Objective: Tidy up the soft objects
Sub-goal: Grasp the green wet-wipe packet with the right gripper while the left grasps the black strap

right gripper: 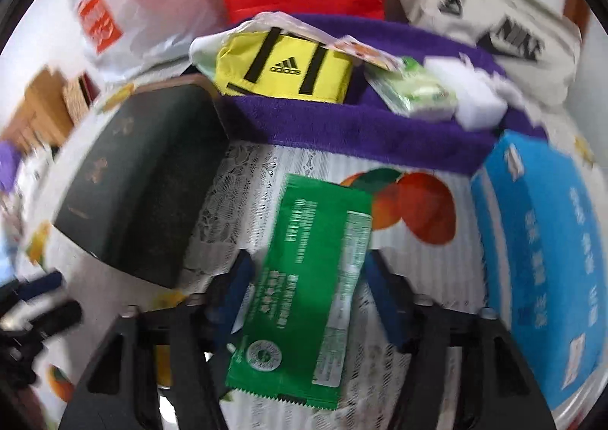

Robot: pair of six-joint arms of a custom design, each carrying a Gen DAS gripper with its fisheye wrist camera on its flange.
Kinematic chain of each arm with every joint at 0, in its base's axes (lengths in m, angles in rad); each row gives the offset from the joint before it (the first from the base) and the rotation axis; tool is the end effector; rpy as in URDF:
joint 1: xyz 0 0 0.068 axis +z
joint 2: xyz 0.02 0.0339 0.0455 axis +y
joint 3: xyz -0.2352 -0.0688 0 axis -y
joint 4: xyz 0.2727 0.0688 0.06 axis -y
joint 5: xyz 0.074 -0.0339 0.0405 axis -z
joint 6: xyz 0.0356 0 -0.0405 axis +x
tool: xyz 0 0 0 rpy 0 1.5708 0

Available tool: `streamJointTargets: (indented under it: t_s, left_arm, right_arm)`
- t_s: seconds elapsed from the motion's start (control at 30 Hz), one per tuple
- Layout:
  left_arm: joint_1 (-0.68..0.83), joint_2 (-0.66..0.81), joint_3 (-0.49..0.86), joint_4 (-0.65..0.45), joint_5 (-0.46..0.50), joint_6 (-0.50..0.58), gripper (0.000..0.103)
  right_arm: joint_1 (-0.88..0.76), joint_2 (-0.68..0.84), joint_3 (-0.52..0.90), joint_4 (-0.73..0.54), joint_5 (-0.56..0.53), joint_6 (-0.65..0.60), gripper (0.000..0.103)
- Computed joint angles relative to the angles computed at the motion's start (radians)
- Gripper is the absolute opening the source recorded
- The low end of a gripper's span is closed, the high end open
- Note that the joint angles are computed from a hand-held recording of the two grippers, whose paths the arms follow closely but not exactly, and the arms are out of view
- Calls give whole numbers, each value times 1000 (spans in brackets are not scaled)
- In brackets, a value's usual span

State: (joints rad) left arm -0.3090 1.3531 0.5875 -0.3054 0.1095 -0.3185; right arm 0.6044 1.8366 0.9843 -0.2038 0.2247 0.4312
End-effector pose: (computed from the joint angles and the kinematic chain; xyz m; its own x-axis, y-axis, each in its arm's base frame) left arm 0.2463 -0.0827 0.1014 -0.9043 -0.0381 -0.4251 0.0726 0.9678 -0.2412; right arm 0.3007 0.1980 0.0800 -0.8445 -0.0880 -0.5283 -0.1219 0.9921 0.0296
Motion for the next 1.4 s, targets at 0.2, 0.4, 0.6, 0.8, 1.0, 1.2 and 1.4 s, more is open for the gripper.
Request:
streamJointTargets:
  t_s: [0.2, 0.4, 0.6, 0.8, 1.0, 1.2, 1.4]
  left_arm:
    - [-27, 17, 13, -1, -5, -6, 66]
    - [-83, 8, 2, 18, -7, -18, 66]
    - [-222, 45, 17, 65, -59, -34, 66]
    - [-362, 108, 52, 109, -132, -49, 66]
    - [-469, 202, 127, 96, -255, -38, 65]
    - [-508, 237, 165, 95, -296, -60, 32]
    - [-539, 223, 162, 68, -307, -102, 21]
  right_arm:
    - [-42, -69, -72, 39, -97, -63, 32]
    - [-59, -164, -142, 27, -158, -72, 30]
    - [-31, -387, -281, -7, -141, -91, 30]
    - [-21, -662, -453, -82, -150, -103, 30]
    - [-27, -949, -619, -193, -173, -113, 30]
    - [-67, -1195, -744, -329, -196, -100, 30]
    - [-134, -1477, -850, -491, -226, -119, 30]
